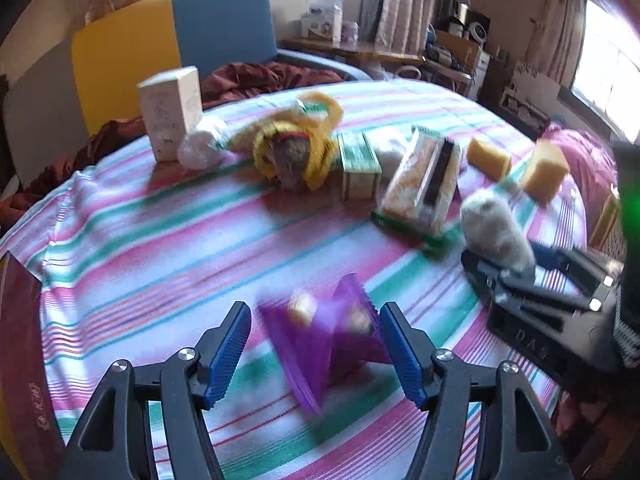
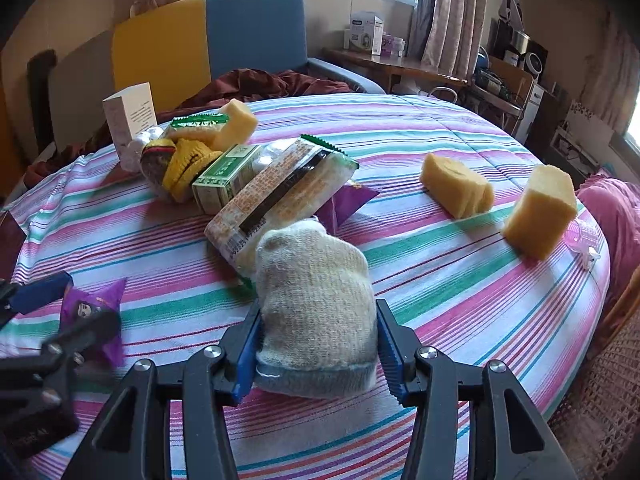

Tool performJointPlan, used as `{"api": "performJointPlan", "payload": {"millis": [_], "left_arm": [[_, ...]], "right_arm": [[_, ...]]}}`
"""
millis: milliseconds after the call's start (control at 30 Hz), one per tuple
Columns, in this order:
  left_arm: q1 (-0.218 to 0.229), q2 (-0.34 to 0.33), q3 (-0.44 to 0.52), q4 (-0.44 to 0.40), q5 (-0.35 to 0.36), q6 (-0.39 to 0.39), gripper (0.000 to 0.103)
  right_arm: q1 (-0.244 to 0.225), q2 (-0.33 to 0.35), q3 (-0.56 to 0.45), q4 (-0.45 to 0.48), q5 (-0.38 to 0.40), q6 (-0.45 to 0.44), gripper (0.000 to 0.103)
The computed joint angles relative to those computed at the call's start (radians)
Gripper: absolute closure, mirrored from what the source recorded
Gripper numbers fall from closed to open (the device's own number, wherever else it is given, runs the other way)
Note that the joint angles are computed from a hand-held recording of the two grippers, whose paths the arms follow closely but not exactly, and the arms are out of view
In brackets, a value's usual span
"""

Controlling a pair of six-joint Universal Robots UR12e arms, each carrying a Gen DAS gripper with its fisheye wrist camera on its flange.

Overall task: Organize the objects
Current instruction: 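Grasp the purple snack packet with the left tool while the right tool holds the knit roll, then carry the purple packet into the gold tray and open the left tool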

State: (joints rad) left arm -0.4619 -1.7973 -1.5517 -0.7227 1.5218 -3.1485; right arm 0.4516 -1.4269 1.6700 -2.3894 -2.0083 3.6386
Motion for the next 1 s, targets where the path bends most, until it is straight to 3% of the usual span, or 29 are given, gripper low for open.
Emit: {"api": "performJointPlan", "payload": {"millis": [67,167,200,333,1000], "left_arm": [[0.000,0.003,-0.019,0.025,0.000,0.009,0.045],[0.005,0.011,-0.036,0.059,-0.009,0.005,0.065],[0.008,0.012,-0.038,0.062,-0.018,-0.004,0.067],[0.028,0.021,-0.053,0.076,-0.077,-0.029,0.068],[0.072,0.125,-0.155,0.148,-0.170,-0.098,0.069]], "right_arm": [[0.003,0.002,-0.002,0.002,-0.006,-0.002,0.051],[0.002,0.000,0.001,-0.002,-0.003,0.004,0.051],[0.001,-0.001,0.001,-0.003,-0.002,0.007,0.051],[0.004,-0.001,-0.001,0.002,-0.004,0.008,0.051],[0.029,-0.013,-0.001,0.022,0.021,-0.005,0.052]]}}
